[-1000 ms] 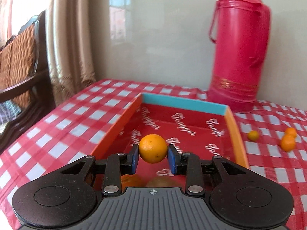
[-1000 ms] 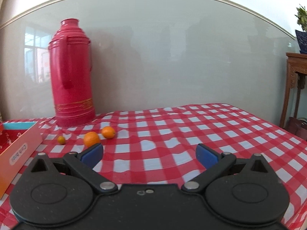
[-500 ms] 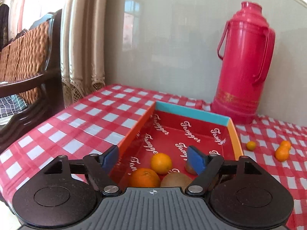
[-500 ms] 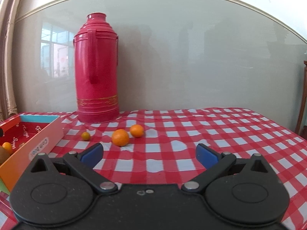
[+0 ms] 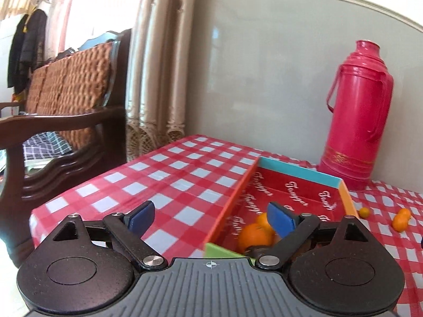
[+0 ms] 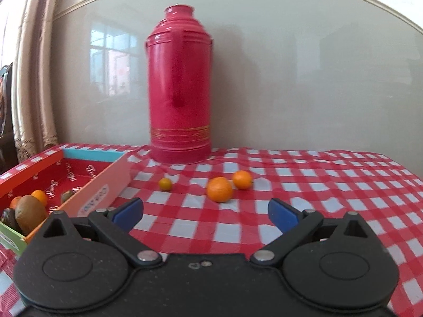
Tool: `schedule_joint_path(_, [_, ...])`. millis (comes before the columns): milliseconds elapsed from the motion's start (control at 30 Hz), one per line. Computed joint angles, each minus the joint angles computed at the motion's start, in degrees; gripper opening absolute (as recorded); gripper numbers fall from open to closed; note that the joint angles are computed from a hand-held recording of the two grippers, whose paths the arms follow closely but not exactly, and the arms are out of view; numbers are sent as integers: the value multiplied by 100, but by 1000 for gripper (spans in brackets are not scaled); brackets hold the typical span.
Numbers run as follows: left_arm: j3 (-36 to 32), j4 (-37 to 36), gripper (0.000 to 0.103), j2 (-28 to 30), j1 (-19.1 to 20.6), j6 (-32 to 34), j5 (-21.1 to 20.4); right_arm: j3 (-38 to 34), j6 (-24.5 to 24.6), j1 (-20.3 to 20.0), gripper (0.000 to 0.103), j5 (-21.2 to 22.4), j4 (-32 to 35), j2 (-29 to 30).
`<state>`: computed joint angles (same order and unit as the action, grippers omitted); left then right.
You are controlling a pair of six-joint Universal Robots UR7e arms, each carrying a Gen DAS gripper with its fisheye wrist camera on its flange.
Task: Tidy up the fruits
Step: 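Reach the right gripper to the small kumquat and close on it, then carry the kumquat with the right gripper into the box and release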
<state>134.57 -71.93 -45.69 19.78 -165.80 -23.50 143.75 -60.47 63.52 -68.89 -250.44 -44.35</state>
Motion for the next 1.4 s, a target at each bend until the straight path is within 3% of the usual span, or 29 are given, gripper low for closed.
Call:
schedule_joint_path(367, [398,124,98,-77,-281,-873,-921,-790,183,1031,72,-998,1399,170])
schedule_joint_path(533, [512,103,99,-117,-321,-1008,-1076,-1360,545,1395,48,-1529,2269,157])
schedule_joint_path(833, [650,-28,100,-147,-432,-1106,-1212,-2238,912,1740,39,-2376,3161,424])
schedule_joint_path(1067, [709,-77,101,-185,-456,-1179,-1285,-2532,927,1846,27,-2687,3300,616])
schedule_joint_path(1167, [751,-103,102,-207,-481,-1233,-1358,-2536,841,1850,14,-2705,3174,665])
schedule_joint_path(1400, [834,-199,103,-265,-514,-1285,-1446,-2376,550,1854,13,-2520,2960,668])
